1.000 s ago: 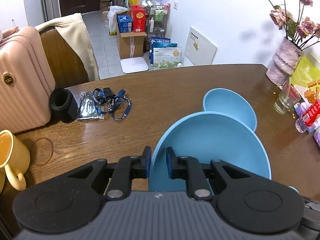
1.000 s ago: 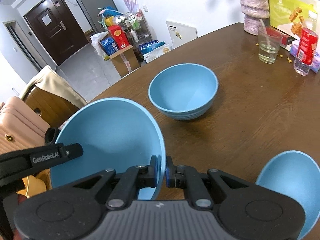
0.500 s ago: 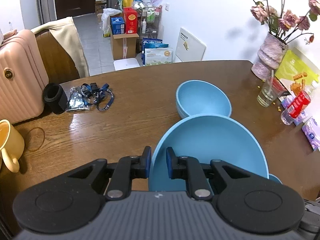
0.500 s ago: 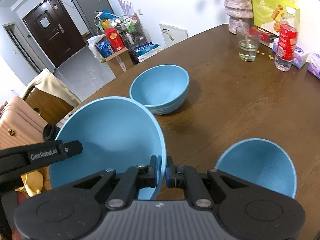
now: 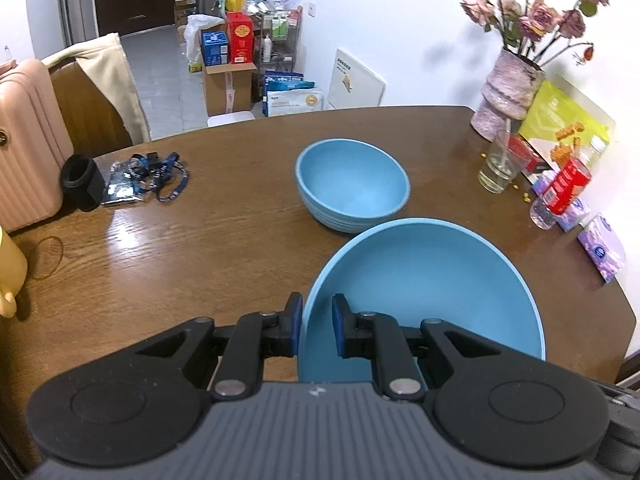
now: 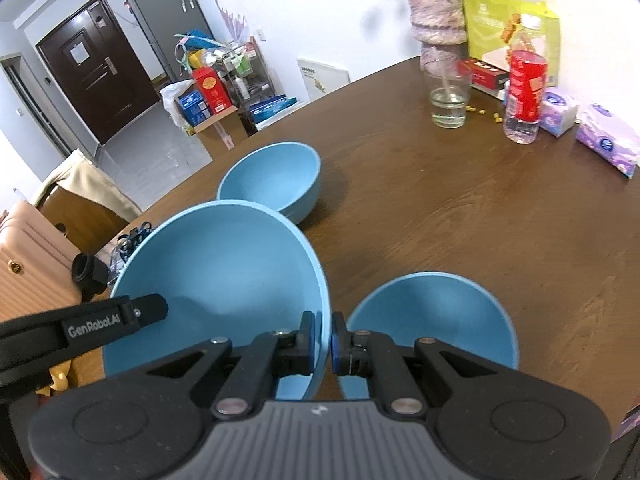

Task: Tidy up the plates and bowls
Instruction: 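Lower the held bowl into the placed blue bowl with both tools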

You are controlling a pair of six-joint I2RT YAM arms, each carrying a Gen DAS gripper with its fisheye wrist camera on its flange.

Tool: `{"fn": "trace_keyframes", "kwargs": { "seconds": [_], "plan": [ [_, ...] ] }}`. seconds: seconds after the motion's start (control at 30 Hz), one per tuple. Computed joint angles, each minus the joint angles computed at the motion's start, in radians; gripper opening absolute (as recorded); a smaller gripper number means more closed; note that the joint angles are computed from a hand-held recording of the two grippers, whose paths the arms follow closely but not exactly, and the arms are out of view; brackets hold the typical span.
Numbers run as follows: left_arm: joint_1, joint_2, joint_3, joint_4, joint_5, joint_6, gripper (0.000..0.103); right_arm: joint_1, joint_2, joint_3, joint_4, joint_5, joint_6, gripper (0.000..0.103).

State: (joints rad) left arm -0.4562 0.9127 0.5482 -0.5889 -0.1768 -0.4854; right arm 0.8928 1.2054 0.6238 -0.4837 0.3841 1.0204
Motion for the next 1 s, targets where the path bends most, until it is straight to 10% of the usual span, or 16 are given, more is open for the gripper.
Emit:
{"fn": "trace_keyframes", "kwargs": {
  "seconds": [1.0],
  "plan": [
    [-0.408, 0.337, 0.058, 0.18, -0.11, -0.272, 0.016, -0.247, -0.356, -0.228, -0.148, -0.054, -0.123, 0.008]
  ]
}}
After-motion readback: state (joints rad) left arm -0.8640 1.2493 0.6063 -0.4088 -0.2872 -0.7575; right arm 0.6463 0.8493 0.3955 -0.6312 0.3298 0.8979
